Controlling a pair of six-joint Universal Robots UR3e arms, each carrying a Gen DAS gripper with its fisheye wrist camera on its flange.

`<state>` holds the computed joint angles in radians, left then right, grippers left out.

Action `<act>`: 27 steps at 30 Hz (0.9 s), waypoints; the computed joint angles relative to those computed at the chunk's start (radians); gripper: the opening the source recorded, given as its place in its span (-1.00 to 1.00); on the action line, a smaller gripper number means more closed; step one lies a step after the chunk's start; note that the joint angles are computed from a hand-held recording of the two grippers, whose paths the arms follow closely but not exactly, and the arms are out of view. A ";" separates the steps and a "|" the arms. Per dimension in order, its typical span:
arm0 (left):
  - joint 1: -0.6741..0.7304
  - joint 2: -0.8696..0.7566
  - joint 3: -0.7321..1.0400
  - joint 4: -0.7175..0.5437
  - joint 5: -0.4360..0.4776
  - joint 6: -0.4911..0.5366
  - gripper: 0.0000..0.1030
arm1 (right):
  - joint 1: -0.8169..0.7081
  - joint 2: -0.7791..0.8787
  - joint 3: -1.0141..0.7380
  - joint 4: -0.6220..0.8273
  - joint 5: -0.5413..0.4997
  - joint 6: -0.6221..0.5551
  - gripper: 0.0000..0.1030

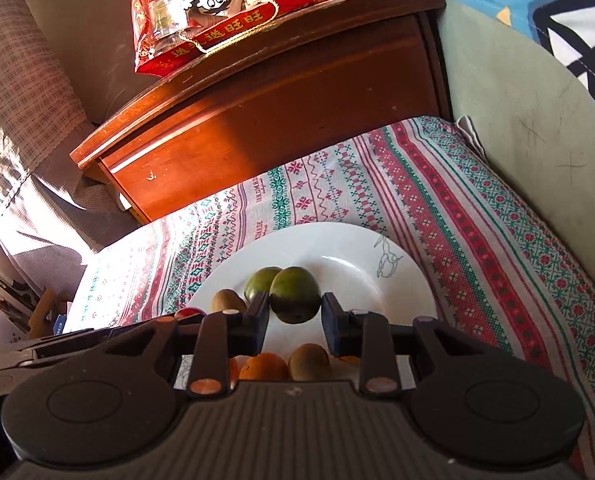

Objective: Organize fruits
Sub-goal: 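Lower both fruits onto the plate and open both grippers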

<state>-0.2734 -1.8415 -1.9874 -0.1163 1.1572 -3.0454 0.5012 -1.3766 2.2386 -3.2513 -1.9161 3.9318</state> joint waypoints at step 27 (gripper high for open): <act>0.109 0.211 -0.031 -0.173 -0.010 -0.016 -0.08 | 0.098 -0.027 -0.084 0.070 -0.091 0.035 -0.37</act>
<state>-0.1639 -1.6307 -2.0187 -0.2896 1.1473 -3.0617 0.5995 -1.4034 2.1548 -3.1812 -2.0067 3.9670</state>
